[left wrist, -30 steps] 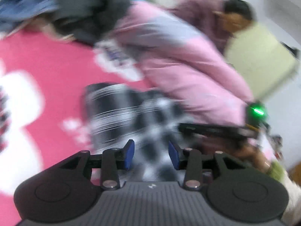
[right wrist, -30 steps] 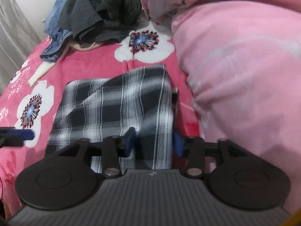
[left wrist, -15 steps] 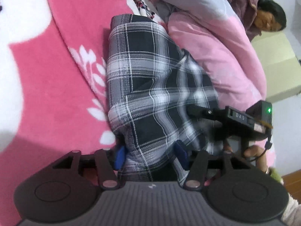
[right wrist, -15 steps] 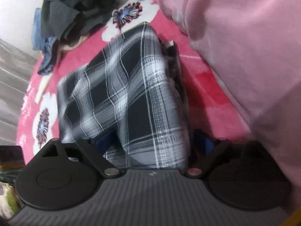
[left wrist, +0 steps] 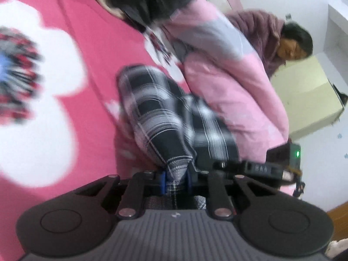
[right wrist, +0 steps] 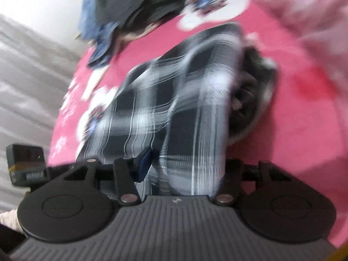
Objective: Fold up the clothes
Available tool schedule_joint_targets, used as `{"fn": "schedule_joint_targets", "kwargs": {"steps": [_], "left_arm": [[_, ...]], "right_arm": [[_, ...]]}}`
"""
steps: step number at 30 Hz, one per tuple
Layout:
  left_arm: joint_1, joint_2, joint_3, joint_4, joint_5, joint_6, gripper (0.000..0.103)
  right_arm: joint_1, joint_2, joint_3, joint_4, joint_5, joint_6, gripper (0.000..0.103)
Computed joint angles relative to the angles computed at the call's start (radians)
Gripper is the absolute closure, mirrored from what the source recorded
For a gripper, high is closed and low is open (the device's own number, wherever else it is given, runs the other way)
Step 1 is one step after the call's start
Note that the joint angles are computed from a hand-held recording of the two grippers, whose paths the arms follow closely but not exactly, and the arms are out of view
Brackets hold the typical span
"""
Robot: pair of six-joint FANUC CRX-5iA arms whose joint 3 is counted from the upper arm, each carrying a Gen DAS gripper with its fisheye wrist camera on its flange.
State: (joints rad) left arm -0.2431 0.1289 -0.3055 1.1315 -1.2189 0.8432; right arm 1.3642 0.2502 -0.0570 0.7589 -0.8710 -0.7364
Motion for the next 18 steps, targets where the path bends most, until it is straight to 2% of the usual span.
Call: {"fn": "schedule_joint_targets", "kwargs": {"steps": [5,8,11,13,15,17,18], "left_arm": [[0.208,-0.108,-0.012,-0.122,-0.060,0.030,0.086],[0.328,-0.169,-0.024,-0.221,-0.077,0.042,0.084],[0.416,-0.215,-0.026,-0.364,-0.075,0.044,0.075],[0.451,-0.228,-0.011,-0.450,-0.100,0.063,0.073],[0.485,-0.238,0.009,-0.471,-0.131,0.036,0.072],[0.481,-0.229,0.071,-0.504,-0.146,-0.011,0.070],[0.470,-0.214,0.111,-0.518,-0.153,-0.037,0.066]], "right_arm": [[-0.041,0.142,0.147,0.014,0.204,0.086,0.052],[-0.064,0.263,0.313,-0.086,0.293,0.262,0.054],[-0.073,0.392,0.562,-0.292,0.216,0.549,0.050],[-0.079,0.451,0.708,-0.414,0.103,0.688,0.046],[-0.081,0.453,0.759,-0.499,0.032,0.756,0.041],[-0.083,0.425,0.766,-0.548,-0.029,0.773,0.041],[-0.080,0.401,0.743,-0.528,-0.041,0.745,0.041]]}}
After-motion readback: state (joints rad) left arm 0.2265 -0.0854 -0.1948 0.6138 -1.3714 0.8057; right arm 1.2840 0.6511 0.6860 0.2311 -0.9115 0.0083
